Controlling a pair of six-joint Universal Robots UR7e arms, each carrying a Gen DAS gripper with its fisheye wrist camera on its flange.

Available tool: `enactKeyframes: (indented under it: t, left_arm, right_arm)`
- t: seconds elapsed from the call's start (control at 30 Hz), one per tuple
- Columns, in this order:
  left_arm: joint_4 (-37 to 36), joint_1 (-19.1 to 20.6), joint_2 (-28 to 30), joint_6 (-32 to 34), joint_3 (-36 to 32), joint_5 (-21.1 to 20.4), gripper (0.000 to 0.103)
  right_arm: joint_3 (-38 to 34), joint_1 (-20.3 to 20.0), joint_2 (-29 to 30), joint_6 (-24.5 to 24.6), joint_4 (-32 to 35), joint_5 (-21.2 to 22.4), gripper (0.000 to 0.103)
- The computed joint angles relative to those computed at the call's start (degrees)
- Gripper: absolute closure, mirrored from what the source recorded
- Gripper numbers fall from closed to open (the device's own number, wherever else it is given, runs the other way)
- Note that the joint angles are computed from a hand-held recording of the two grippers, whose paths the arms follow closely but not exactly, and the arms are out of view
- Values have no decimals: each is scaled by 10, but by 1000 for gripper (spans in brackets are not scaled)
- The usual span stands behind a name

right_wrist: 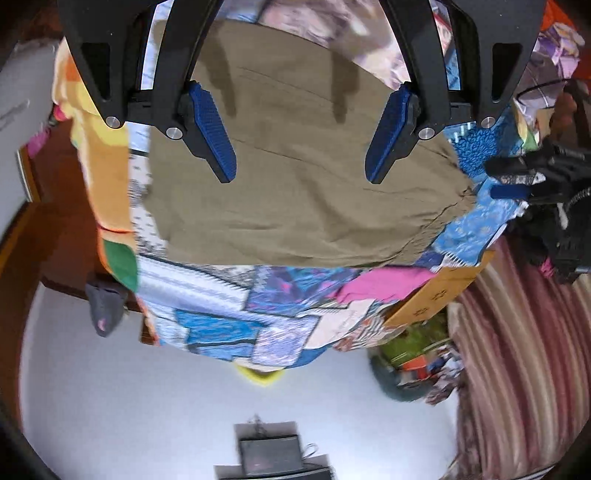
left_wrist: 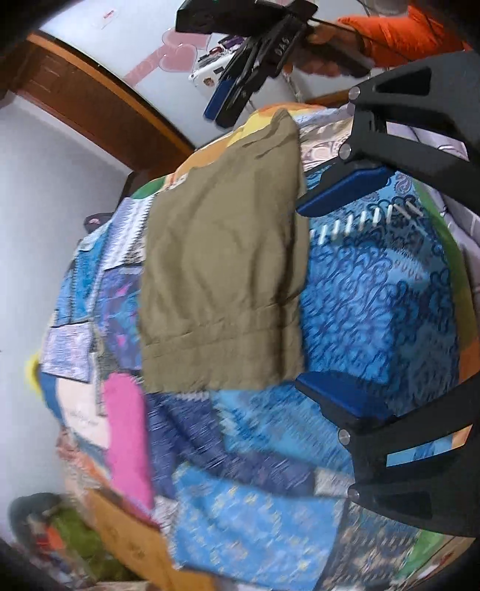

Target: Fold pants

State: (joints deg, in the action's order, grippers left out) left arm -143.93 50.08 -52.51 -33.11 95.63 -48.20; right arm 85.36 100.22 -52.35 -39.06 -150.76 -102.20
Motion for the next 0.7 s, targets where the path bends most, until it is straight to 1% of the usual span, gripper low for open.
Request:
enactKeyframes:
  t: [0.13, 0.27, 0.33, 0.4, 0.43, 0.47, 0.57, 0.63, 0.67, 0.7]
  left_arm:
    - [-33, 21, 1, -29, 10, -61, 17]
    - [-73, 30, 6, -32, 12, -80, 17]
    - [-84, 35, 8, -31, 9, -90, 17]
    - [-92, 42, 14, -34, -1, -98, 16]
    - [-95, 44, 16, -35, -4, -99, 16]
    - [-95, 47, 20, -42, -10, -92, 16]
    - [-94, 54, 28, -58, -25, -82, 16]
    - [-96, 57, 33, -63, -34, -74, 17]
    - [-92, 57, 36, -65, -39, -68, 21]
    - [-76, 56, 41, -68, -49, -52, 24]
  right_arm:
    - [0, 4, 20, 0, 5, -13, 34]
    - [2, 3, 34, -10, 18, -43, 34]
    - [11, -3, 28, -6, 16, -33, 34]
    - [8, -6, 24, 0, 31, -24, 34]
    - [7, -8, 23, 3, 38, -20, 34]
    - [6, -9, 22, 4, 41, -18, 34]
    - [12, -6, 23, -5, 29, -24, 34]
    - [11, -7, 23, -1, 32, -21, 34]
    - [12, -6, 23, 1, 33, -21, 34]
    - [13, -6, 22, 3, 33, -20, 34]
